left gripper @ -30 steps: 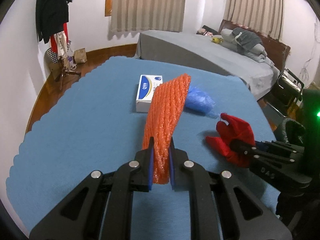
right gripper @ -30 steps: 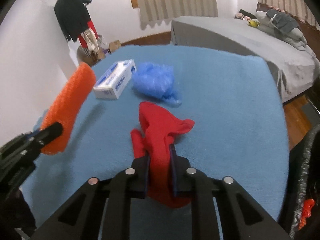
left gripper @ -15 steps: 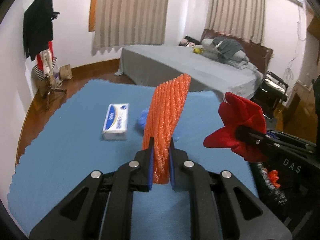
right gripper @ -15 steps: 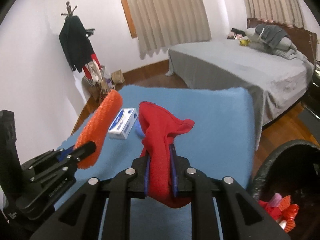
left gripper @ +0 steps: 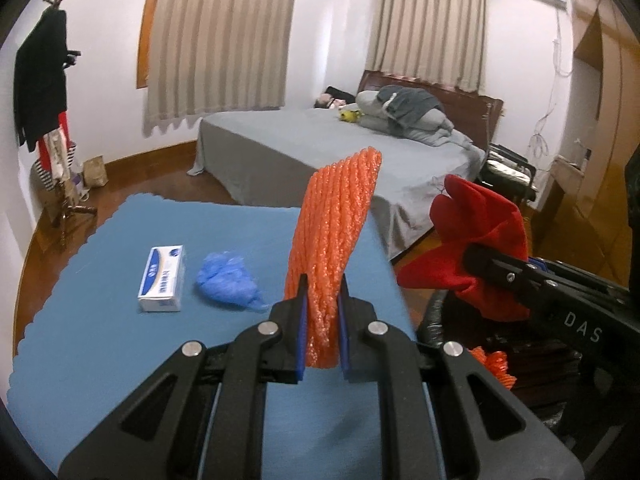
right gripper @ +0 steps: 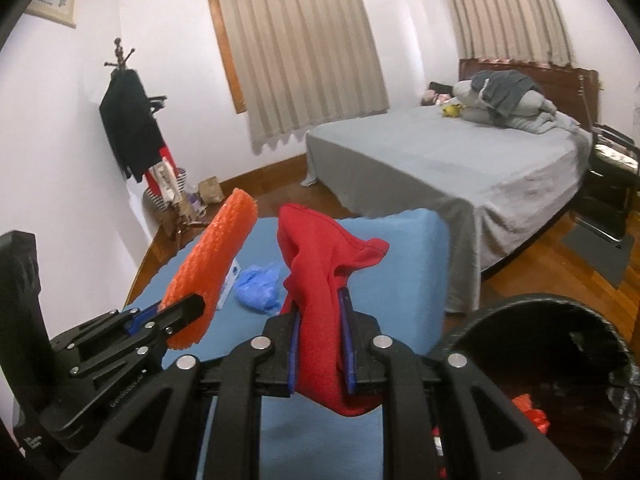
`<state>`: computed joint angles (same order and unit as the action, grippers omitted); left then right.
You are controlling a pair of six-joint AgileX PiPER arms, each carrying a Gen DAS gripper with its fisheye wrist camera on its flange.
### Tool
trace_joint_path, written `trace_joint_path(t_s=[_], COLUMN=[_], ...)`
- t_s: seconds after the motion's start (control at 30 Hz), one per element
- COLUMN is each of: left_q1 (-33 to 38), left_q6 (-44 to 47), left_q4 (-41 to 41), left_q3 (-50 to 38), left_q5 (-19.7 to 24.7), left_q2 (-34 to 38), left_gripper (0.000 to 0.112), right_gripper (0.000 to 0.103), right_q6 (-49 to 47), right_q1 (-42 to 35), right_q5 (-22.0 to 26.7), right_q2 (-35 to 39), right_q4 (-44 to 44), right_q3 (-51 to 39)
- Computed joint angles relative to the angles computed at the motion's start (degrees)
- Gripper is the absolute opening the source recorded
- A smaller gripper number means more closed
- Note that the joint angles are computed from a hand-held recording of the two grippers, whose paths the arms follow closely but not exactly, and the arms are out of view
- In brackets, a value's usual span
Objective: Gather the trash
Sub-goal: 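Carry the orange mesh pad and red cloth over the bin and release both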
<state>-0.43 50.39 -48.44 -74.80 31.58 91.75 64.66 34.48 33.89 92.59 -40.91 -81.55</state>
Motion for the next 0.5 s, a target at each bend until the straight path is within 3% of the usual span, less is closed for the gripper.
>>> trace_joint_path(t_s=[0.5], left_q1=[-9.2], left_q6=[-1.79], left_q4=[0.96], left_q3=[0.82], left_q5=[-0.78], left_q2=[-3.57], left_gripper=[0.012], right_gripper=[0.017], right_q6=[10.13], right_q1=[-1.86], right_q5=[4.55], right_q2=[-13.47], right_q4=[-9.21], right_q3=[13.48])
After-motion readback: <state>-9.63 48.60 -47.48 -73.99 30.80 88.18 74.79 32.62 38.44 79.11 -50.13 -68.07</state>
